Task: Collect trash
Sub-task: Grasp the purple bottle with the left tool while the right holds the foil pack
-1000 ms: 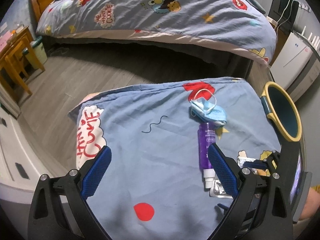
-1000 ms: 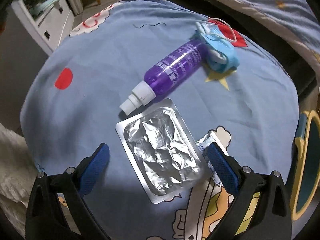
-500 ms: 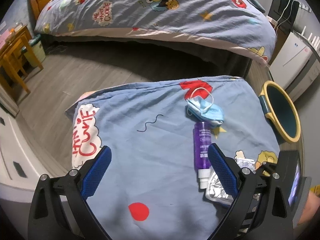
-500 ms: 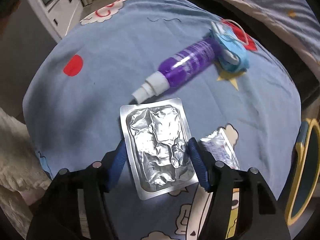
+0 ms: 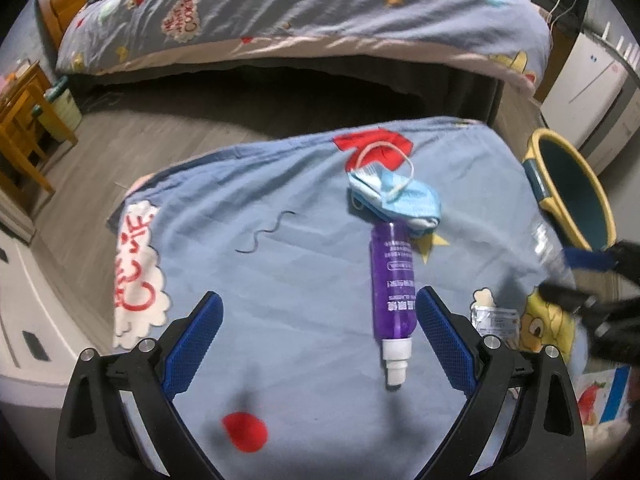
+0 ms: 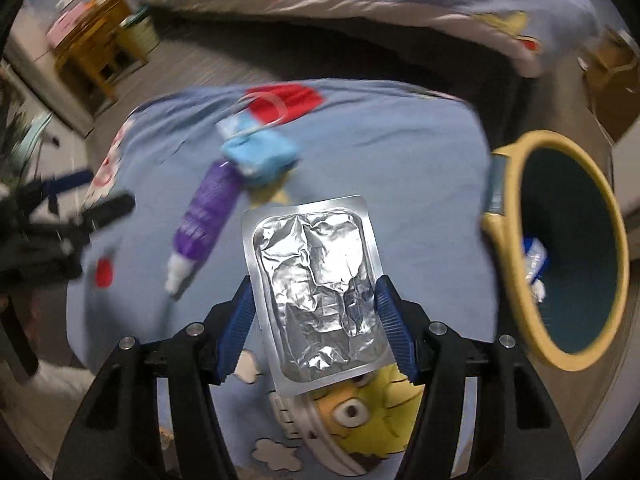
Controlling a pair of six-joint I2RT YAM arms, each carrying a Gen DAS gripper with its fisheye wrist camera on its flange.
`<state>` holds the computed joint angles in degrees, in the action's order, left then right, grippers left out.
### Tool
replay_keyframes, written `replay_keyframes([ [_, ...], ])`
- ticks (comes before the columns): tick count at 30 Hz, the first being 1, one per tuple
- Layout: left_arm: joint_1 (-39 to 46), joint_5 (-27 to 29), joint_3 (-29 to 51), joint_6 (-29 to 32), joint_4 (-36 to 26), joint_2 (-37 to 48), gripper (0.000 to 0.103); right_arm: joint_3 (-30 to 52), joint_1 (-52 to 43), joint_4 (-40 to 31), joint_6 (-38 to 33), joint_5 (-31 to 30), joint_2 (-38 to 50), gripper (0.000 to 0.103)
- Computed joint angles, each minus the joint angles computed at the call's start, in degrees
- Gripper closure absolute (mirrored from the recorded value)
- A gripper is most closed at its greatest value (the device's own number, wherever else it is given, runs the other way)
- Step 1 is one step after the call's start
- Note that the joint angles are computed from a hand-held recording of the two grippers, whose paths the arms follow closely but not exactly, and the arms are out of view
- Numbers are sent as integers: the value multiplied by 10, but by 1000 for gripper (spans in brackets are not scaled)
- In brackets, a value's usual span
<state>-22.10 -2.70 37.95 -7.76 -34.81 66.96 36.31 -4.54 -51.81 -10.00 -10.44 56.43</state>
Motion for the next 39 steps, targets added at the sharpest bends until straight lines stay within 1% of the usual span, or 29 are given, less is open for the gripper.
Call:
replay_keyframes([
  [2, -17, -9, -9, -21, 20, 21, 7, 7, -30, 2, -6, -8, 10, 43],
  [4, -41, -19, -15, -40, 42, 48, 7, 8, -66, -3, -26, -17, 8, 43],
  [8, -77, -19, -20, -50, 75, 80, 9, 15, -88, 2, -37, -25, 18, 43],
  [11, -99, -35, -19, -54, 95, 101, 11, 19, -113, 1, -52, -34, 23, 43],
  [15, -98, -25, -15, -57, 123, 132, 24, 22, -140, -10, -66, -40, 17, 43],
  [16, -99, -22, -14, -59, 129, 140, 26, 23, -143, -12, -67, -41, 16, 43],
  [17, -99, -17, -16, -61, 138, 148, 32, 24, -145, -13, -69, -43, 16, 43],
  [18, -101, -16, -15, -62, 143, 156, 41, 23, -145, -13, -70, -43, 15, 43],
  [19, -101, -15, -15, -62, 145, 158, 45, 24, -146, -14, -72, -44, 15, 43],
  [20, -102, -13, -16, -63, 149, 163, 55, 23, -147, -14, -74, -44, 15, 43],
  [21, -102, -8, -16, -63, 152, 167, 60, 23, -149, -14, -77, -44, 16, 43],
  [22, -101, -7, -16, -62, 153, 168, 61, 23, -150, -14, -78, -45, 18, 43],
  [23, -102, -8, -17, -59, 155, 167, 68, 23, -151, -13, -80, -45, 19, 43],
  [29, -102, 2, -23, -43, 145, 145, 69, 23, -151, -11, -83, -47, 19, 43],
  [35, -115, -8, -30, -46, 103, 75, 70, 39, -162, -24, -92, -62, 17, 43],
  [39, -149, -28, -20, -59, 71, 34, 70, 58, -180, -42, -101, -82, 12, 43],
])
